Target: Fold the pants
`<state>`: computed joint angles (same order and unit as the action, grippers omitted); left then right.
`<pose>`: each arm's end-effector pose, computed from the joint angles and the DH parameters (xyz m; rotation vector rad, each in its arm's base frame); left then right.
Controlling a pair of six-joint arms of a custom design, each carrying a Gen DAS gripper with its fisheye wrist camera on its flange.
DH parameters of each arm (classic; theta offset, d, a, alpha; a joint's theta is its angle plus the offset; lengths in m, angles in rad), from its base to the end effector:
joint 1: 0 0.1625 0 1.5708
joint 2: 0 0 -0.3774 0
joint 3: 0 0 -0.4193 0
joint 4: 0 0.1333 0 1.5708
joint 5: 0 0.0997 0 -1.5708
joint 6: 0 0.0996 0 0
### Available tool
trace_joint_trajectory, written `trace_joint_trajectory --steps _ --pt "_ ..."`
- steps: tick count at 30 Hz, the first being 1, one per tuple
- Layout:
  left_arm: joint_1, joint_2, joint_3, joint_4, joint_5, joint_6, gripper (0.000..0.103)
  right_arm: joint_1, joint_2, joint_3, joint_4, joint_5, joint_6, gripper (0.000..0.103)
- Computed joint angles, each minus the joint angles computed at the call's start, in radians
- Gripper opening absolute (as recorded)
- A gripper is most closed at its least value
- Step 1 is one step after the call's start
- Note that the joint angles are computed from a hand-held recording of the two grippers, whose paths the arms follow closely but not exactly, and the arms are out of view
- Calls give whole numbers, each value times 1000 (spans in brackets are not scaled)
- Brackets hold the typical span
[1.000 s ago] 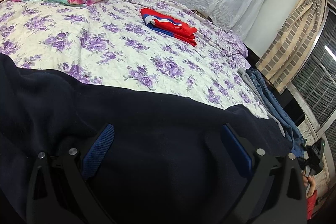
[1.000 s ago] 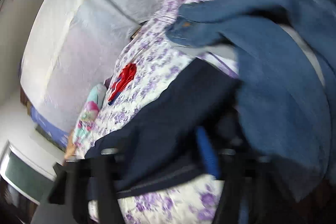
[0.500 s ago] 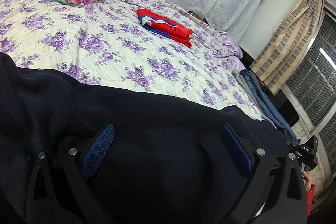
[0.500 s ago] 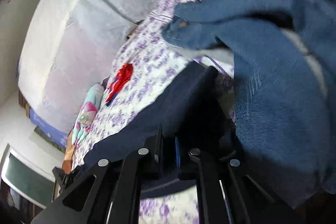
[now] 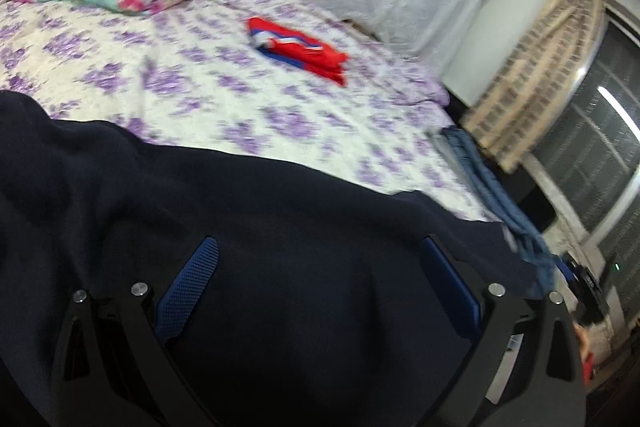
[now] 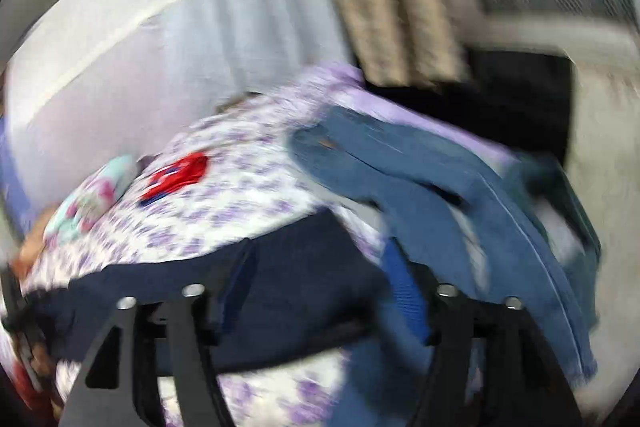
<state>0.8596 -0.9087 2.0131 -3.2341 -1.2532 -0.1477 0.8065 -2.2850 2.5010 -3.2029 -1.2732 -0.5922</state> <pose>-0.2379 -0.5280 0.0583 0.6866 2.8573 -0.9616 -0.0708 -0.3087 0.4416 0.0829 -1.9930 1.5051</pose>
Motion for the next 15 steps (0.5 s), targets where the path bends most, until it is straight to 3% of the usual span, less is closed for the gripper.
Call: trace_joint_trajectory --steps 2,5,7,10,13,15 --pt "-32 -3 18 -5 0 26 98 129 90 -10 -3 -51 -99 93" --pt "-102 33 22 29 150 85 98 304 295 -57 -24 -170 -204 94" --pt "-118 84 -6 147 284 103 98 376 427 -103 9 -252 -253 98" --pt "-141 78 42 113 342 130 98 424 607 -195 101 -459 -240 100" --pt "-156 37 80 132 378 106 98 425 599 -169 72 -454 -309 100" --pt "-167 14 84 151 381 95 98 421 512 -184 225 -346 -268 100"
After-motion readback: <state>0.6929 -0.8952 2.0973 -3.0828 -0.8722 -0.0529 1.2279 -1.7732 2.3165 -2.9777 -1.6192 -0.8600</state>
